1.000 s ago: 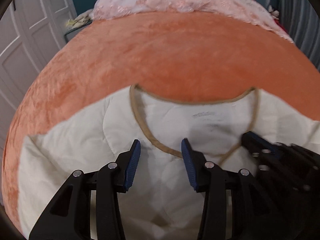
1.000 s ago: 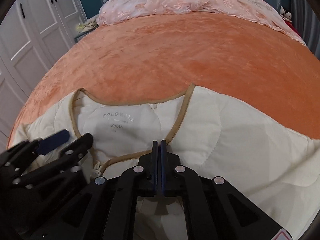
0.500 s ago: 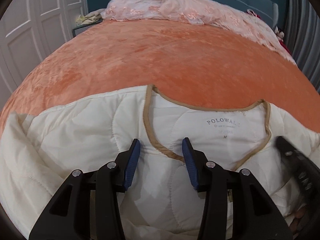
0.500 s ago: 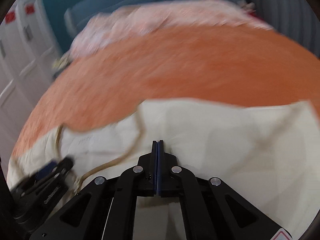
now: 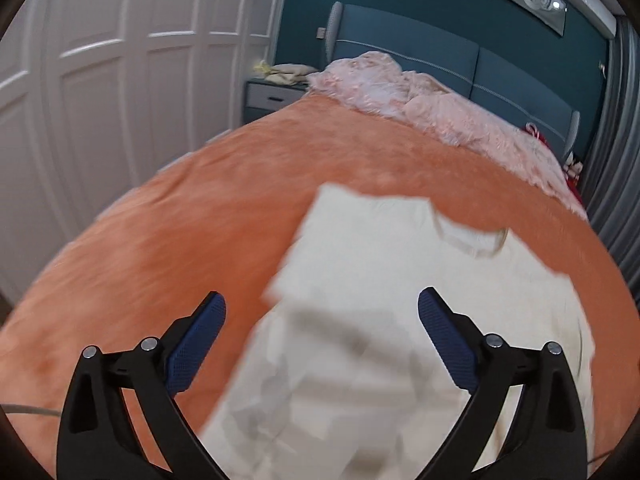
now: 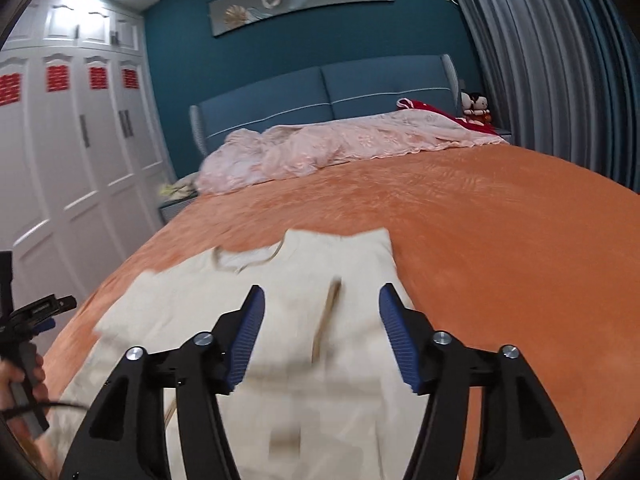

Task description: Fold large clothes

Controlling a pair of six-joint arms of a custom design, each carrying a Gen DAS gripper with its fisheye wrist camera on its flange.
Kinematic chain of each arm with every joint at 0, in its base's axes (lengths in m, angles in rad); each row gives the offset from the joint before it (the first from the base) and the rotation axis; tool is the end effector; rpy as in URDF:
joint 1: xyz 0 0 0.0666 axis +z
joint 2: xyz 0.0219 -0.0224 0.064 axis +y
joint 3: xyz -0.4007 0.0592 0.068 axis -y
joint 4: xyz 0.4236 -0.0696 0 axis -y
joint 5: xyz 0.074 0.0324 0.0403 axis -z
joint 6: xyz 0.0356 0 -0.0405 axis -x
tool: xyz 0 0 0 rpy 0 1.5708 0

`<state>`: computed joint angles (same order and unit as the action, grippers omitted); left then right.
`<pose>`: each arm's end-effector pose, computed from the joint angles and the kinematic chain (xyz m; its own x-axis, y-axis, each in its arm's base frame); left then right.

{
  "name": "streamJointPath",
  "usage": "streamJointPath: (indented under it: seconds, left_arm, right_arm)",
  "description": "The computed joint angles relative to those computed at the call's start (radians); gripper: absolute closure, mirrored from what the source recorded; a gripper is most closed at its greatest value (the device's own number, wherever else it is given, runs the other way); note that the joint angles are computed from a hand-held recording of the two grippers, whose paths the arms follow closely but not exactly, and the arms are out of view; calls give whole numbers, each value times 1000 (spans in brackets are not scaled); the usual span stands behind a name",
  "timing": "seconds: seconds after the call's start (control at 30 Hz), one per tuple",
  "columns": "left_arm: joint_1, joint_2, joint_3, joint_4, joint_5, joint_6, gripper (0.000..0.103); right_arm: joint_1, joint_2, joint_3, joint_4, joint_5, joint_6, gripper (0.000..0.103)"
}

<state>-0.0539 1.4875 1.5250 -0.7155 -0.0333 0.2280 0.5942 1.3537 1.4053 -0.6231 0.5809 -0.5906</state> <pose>0.5641 -0.0296 0.4826 -0.6164 -0.1930 -0.7634 -0.1143 0.9812 -0.1557 0.4356 0.2702 0.5021 -0.4199 0.2781 -0.8639 0.1785 0.9586 0.2218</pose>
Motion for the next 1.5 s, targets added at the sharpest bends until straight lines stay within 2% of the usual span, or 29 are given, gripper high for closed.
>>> streamJointPath:
  seconds: [0.13, 0.23, 0.33, 0.4, 0.53, 0.57, 0.63, 0.7, 0.8, 0.83, 0.87, 0.9, 0.93, 0.97, 1.0, 1.07, 1.17, 1.33, 1.4, 1.5]
  left_arm:
    - [59, -157, -137, -130, 41, -19, 8]
    - [98, -228, -210, -189, 73, -27, 6]
    - [140, -264, -266, -254, 86, -11, 6]
    - [164, -266, -282, -258, 109, 20, 6]
    - [201, -245, -300, -261, 203, 74, 6]
    - [200, -219, -284, -285, 216, 82, 6]
    - [203, -203, -286, -284, 284, 74, 6]
    - [184, -187, -285, -274, 271, 64, 6]
    - [158, -179, -292, -260, 210, 44, 7]
    - [155, -179, -291, -261, 202, 41, 10]
    - [150, -177, -284, -270, 201, 39, 24]
    - [153, -176, -279, -277, 227, 32, 51]
    - [158, -166, -263, -297, 257, 26, 61]
    - [164, -163, -251, -327, 297, 32, 81]
    - [168, -172, -247, -339, 313, 34, 90]
    - [169, -207, -240, -348, 310, 22, 95]
    - [190, -263, -228, -370, 373, -11, 96]
    - [234, -391, -214, -476, 447, -136, 97]
    - [259, -461, -231, -539, 464, -204, 97]
    - [321, -554, -279, -639, 484, -292, 97]
  right_arm:
    - [124, -116, -66, -136, 57, -113, 30]
    - [195, -164, -109, -233, 91, -200, 22]
    - [228, -188, -159, -322, 77, -283, 21]
    - [222, -199, -191, -357, 63, -345, 21]
    - [178, -236, -258, -367, 10, -484, 21]
    - [163, -242, -270, -372, -7, -517, 21]
    - [137, -246, -287, -357, -45, -542, 21]
    - [112, -243, -300, -334, -87, -548, 21]
    - [92, -225, -307, -309, -140, -542, 21]
    - [91, -212, -296, -306, -149, -531, 26]
    - [90, -208, -295, -293, -163, -516, 34]
    - [84, -197, -285, -279, -201, -495, 57]
    - [82, -189, -273, -288, -222, -488, 78]
    - [81, -179, -257, -302, -234, -473, 85]
    - [84, -173, -240, -315, -233, -455, 91]
    - [97, -178, -204, -341, -213, -411, 96]
    - [135, -214, -152, -387, -182, -323, 98]
    - [277, -256, -40, -542, -104, -193, 99]
    - [345, -263, -16, -606, -77, -191, 99]
    - [471, -285, -15, -712, -45, -282, 99]
